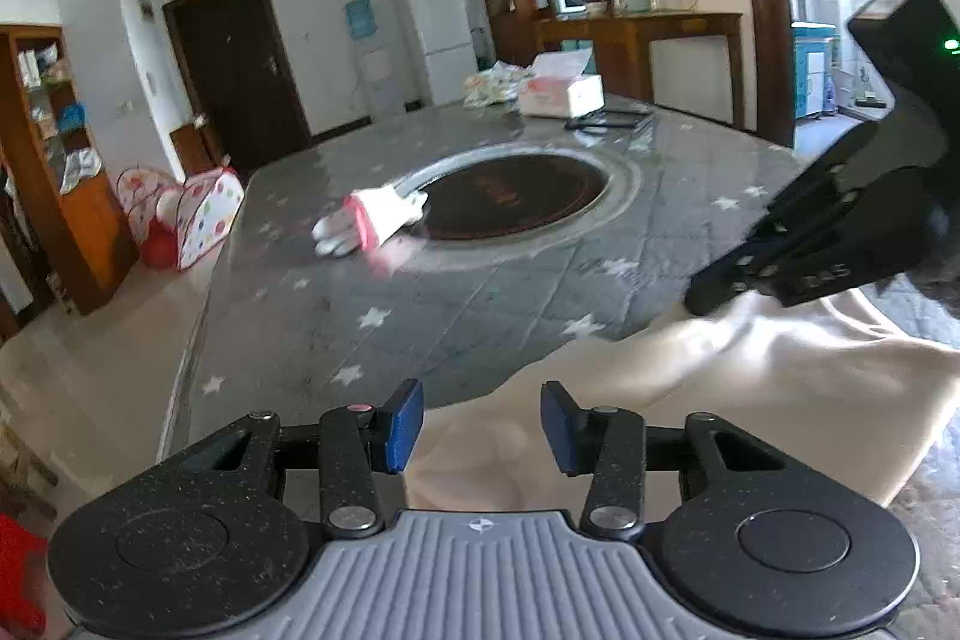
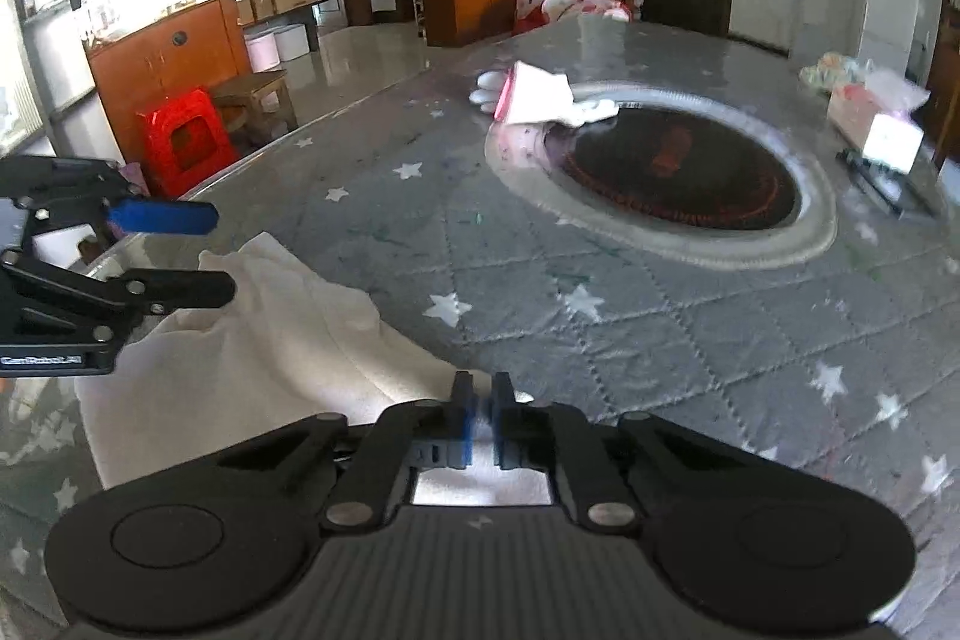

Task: Fold clothes

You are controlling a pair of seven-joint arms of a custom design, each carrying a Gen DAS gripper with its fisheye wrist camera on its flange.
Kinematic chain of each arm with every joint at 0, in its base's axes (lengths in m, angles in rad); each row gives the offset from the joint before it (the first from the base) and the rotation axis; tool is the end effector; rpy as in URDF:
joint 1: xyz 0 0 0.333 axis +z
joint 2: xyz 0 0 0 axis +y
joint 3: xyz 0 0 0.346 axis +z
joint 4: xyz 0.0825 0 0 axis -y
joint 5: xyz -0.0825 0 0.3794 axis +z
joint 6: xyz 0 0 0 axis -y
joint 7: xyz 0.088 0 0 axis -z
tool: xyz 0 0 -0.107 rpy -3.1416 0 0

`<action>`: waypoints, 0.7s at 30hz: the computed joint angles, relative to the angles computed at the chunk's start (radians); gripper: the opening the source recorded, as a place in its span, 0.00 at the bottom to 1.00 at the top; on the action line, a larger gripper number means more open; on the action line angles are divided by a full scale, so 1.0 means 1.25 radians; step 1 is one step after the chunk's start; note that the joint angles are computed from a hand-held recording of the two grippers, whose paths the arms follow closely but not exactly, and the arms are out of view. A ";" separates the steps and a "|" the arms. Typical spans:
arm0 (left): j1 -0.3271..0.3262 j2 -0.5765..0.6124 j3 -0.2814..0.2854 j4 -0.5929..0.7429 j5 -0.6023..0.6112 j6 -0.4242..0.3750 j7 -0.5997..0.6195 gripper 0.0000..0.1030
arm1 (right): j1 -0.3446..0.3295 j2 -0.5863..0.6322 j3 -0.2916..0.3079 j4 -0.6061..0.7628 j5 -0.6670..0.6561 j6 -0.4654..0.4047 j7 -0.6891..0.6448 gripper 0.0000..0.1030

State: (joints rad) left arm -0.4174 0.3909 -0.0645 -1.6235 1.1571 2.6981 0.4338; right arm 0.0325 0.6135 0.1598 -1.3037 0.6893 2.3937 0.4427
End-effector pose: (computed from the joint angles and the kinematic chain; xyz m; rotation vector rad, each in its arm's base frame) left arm 0.6213 -0.3514 0.4889 -1.3953 1.7773 -0.7534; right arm 0.7694 0.1196 0.4688 -2.2130 0.8172 -0.2807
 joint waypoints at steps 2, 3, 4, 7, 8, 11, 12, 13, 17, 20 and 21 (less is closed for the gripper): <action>0.001 0.000 -0.004 0.001 0.000 0.026 -0.002 0.33 | 0.003 -0.004 -0.001 -0.007 0.003 0.019 0.003 0.03; 0.005 0.001 -0.007 0.003 -0.004 0.045 0.007 0.31 | 0.006 -0.002 -0.004 -0.004 -0.003 0.019 0.008 0.03; 0.010 0.005 -0.012 0.005 -0.016 0.065 0.021 0.31 | 0.009 0.002 -0.007 0.002 -0.011 0.018 0.014 0.03; 0.025 0.030 -0.030 0.024 -0.098 0.094 0.096 0.28 | 0.005 0.014 -0.005 0.032 -0.020 -0.025 0.038 0.07; 0.023 0.041 -0.029 0.032 -0.120 0.094 0.116 0.28 | 0.001 0.021 -0.001 0.046 -0.019 -0.042 0.038 0.08; 0.016 0.070 -0.024 0.059 -0.184 0.087 0.168 0.28 | 0.008 0.038 -0.009 0.076 -0.033 -0.067 0.069 0.25; 0.017 0.078 -0.023 0.065 -0.207 0.088 0.181 0.28 | 0.013 0.043 -0.014 0.081 -0.043 -0.063 0.078 0.26; 0.018 0.086 -0.023 0.072 -0.229 0.088 0.195 0.28 | 0.013 0.047 -0.014 0.085 -0.047 -0.065 0.083 0.26; 0.017 0.104 -0.015 0.086 -0.302 0.083 0.224 0.28 | 0.006 0.050 -0.005 0.083 -0.047 -0.065 0.077 0.13; 0.004 0.100 0.006 0.075 -0.312 0.097 0.208 0.30 | -0.001 0.028 0.007 0.046 -0.026 -0.027 0.033 0.04; 0.000 0.099 0.012 0.073 -0.311 0.098 0.204 0.30 | -0.004 0.017 0.013 0.026 -0.011 0.002 0.012 0.04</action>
